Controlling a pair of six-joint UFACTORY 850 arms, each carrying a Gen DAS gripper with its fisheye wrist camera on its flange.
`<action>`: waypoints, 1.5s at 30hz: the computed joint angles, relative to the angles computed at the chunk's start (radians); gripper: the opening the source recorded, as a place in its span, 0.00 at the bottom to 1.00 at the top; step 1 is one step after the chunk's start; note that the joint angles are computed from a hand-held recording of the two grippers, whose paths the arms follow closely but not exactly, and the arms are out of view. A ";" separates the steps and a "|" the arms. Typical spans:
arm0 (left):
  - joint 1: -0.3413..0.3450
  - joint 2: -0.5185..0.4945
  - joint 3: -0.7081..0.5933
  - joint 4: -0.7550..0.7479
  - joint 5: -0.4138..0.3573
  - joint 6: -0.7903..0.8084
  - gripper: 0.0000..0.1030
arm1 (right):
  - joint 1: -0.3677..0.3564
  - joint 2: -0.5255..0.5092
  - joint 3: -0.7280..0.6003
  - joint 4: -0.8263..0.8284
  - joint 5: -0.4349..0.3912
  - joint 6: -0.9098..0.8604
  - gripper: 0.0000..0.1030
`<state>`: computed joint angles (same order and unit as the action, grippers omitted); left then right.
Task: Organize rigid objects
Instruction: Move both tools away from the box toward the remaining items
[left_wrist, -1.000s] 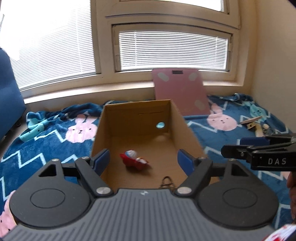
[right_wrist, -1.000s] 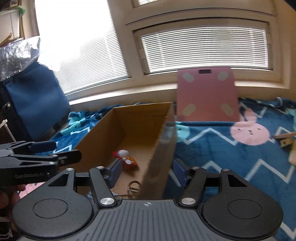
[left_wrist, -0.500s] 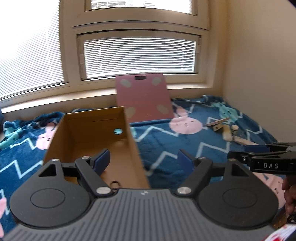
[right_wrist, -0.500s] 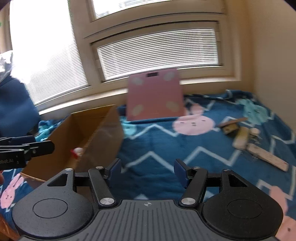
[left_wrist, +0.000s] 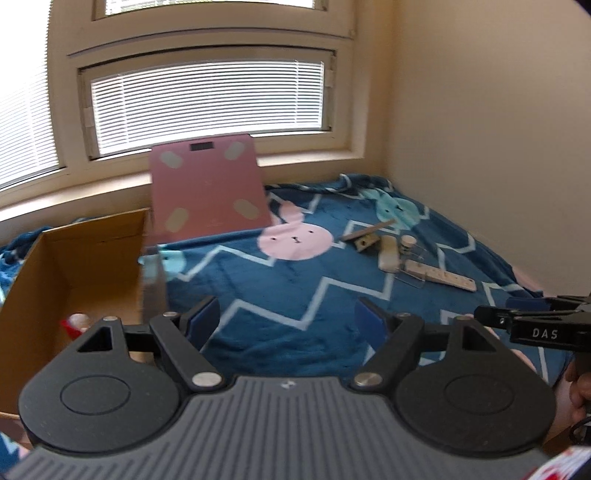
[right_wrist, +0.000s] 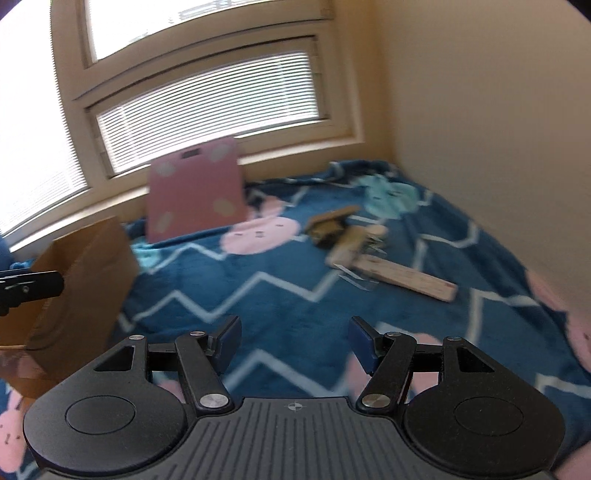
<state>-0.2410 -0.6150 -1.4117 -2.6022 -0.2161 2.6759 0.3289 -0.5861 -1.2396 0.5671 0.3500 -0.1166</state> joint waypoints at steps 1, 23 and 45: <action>-0.007 -0.014 -0.015 0.019 0.007 -0.020 0.74 | -0.009 0.004 0.011 0.007 0.003 -0.002 0.59; -0.096 -0.224 -0.276 0.791 0.083 -0.767 0.74 | -0.118 -0.047 0.004 0.018 -0.043 -0.069 0.59; -0.137 -0.458 -0.619 1.693 0.012 -1.638 0.74 | -0.215 -0.189 -0.174 -0.437 -0.142 0.114 0.60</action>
